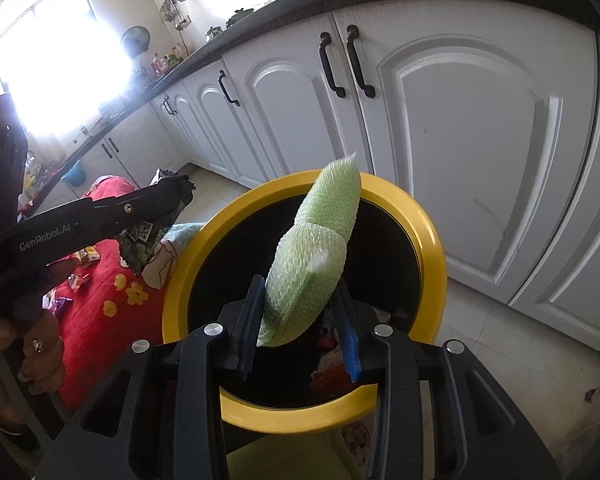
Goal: Collect trash
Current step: 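Open both tools to drop the snack pack and hat into the bin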
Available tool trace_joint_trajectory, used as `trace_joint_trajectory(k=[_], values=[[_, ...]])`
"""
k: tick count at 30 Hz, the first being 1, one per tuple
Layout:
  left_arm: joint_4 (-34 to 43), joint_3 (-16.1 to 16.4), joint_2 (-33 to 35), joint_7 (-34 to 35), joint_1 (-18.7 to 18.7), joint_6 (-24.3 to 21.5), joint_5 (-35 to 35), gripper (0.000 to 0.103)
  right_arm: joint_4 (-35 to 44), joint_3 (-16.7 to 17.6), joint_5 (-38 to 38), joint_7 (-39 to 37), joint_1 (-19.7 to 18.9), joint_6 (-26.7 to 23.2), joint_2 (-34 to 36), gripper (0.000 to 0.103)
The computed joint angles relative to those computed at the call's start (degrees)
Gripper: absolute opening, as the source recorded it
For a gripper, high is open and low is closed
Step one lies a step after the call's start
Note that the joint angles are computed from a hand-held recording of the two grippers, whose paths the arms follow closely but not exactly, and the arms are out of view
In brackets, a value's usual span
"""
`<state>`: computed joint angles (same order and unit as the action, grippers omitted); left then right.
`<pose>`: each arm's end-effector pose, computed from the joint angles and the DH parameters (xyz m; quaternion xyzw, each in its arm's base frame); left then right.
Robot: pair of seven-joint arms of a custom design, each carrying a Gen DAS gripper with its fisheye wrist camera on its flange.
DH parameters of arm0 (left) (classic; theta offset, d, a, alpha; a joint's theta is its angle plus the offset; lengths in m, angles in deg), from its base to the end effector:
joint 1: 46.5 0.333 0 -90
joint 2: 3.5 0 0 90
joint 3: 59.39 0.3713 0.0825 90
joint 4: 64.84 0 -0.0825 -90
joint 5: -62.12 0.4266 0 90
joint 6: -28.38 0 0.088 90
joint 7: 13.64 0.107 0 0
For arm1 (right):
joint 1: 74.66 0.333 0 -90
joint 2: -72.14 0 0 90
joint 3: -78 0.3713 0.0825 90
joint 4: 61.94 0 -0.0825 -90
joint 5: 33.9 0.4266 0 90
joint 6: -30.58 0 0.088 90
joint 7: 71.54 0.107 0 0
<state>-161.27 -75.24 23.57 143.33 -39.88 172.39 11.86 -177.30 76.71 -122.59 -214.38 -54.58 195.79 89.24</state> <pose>0.7563 -0.0858 0.3980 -0.4153 0.8202 -0.3904 0.0483 0.5986 0.2655 0.3521 -0.4821 0.7715 -0.2276 0.3472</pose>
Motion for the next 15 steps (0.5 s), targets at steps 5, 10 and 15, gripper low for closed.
trace_joint_trajectory(k=[5, 10, 15], values=[[-0.19, 0.37, 0.08, -1.55, -0.41, 1.43, 0.89, 0.048, -0.78, -0.11, 1.77, -0.49, 0.18, -1.37, -0.45, 0.049], [-0.43, 0.37, -0.28, -2.56, 0.31, 1.97, 0.61, 0.069, -1.34, -0.13, 1.49, 0.36, 0.2, -2.49, -1.02, 0.056], [-1.17, 0.34, -1.2, -2.41, 1.12, 2.03, -0.39, 0.089, -1.44, 0.15, 1.61, 0.17, 0.35, -3.77, -1.44, 0.063]])
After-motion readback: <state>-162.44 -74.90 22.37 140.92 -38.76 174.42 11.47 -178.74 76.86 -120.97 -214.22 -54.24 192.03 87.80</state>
